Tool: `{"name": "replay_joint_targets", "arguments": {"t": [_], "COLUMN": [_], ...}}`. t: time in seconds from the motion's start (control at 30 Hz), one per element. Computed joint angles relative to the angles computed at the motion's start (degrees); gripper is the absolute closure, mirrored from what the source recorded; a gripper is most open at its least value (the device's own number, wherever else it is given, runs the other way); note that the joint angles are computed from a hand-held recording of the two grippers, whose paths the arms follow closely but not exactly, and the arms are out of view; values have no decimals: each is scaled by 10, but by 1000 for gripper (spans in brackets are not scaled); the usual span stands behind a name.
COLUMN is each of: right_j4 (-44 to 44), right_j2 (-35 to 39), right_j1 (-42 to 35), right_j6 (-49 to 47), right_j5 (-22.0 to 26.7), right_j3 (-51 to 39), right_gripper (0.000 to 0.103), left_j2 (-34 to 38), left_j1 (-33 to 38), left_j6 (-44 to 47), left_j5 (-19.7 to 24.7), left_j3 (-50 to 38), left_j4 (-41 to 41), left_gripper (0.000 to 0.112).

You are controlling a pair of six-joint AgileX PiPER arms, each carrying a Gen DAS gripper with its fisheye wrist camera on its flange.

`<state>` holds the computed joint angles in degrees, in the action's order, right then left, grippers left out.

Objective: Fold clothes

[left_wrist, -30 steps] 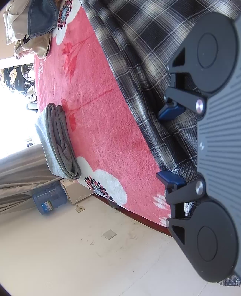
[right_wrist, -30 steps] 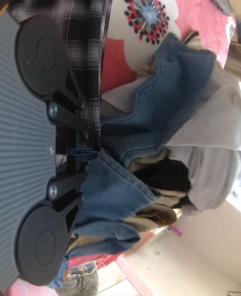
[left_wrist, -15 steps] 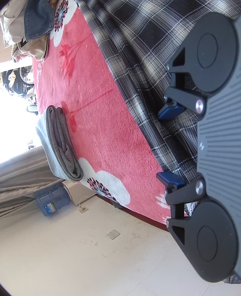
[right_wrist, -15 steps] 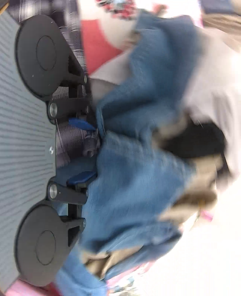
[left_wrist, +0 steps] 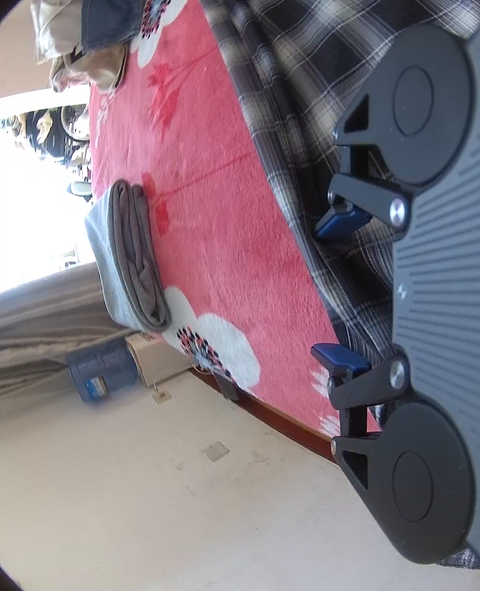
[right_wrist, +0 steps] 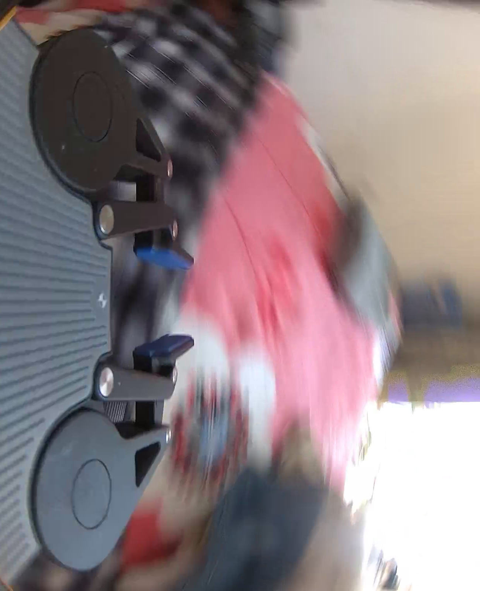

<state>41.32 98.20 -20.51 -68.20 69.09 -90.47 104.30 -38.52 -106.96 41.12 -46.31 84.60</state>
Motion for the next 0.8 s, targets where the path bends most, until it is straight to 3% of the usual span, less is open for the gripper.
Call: {"name": "replay_joint_targets", "arguments": {"t": [0.07, 0.17, 0.3, 0.37, 0.47, 0.53, 0.6, 0.67, 0.8], "right_j4": [-49, -56, -133, -90, 2, 6, -34, -72, -22], "right_j2": [11, 36, 53, 43, 23, 6, -3, 0, 74], "right_j1": [71, 123, 146, 115, 57, 47, 69, 97, 105], "right_j6": [3, 19, 157, 146, 65, 18, 9, 33, 147], "right_j5": [-48, -157, -277, -247, -107, -29, -18, -69, -129], "right_j3": [24, 50, 19, 12, -2, 8, 32, 58, 0], "right_gripper": [83, 84, 84, 82, 82, 83, 84, 84, 86], "left_j2": [-5, -12, -34, -52, -73, -79, -75, -65, -45], "left_j1": [10, 9, -8, -16, -31, -37, -44, -50, -56], "left_j6": [-5, -3, 5, 8, 12, 15, 15, 16, 48], "left_j5": [-12, -12, 6, 13, 32, 33, 27, 19, -11], "left_j3": [1, 6, 29, 44, 59, 59, 52, 40, 17], "left_j4": [-8, -13, -13, -19, -28, -29, -21, -9, -9], "left_gripper": [49, 49, 50, 50, 52, 52, 52, 52, 52]}}
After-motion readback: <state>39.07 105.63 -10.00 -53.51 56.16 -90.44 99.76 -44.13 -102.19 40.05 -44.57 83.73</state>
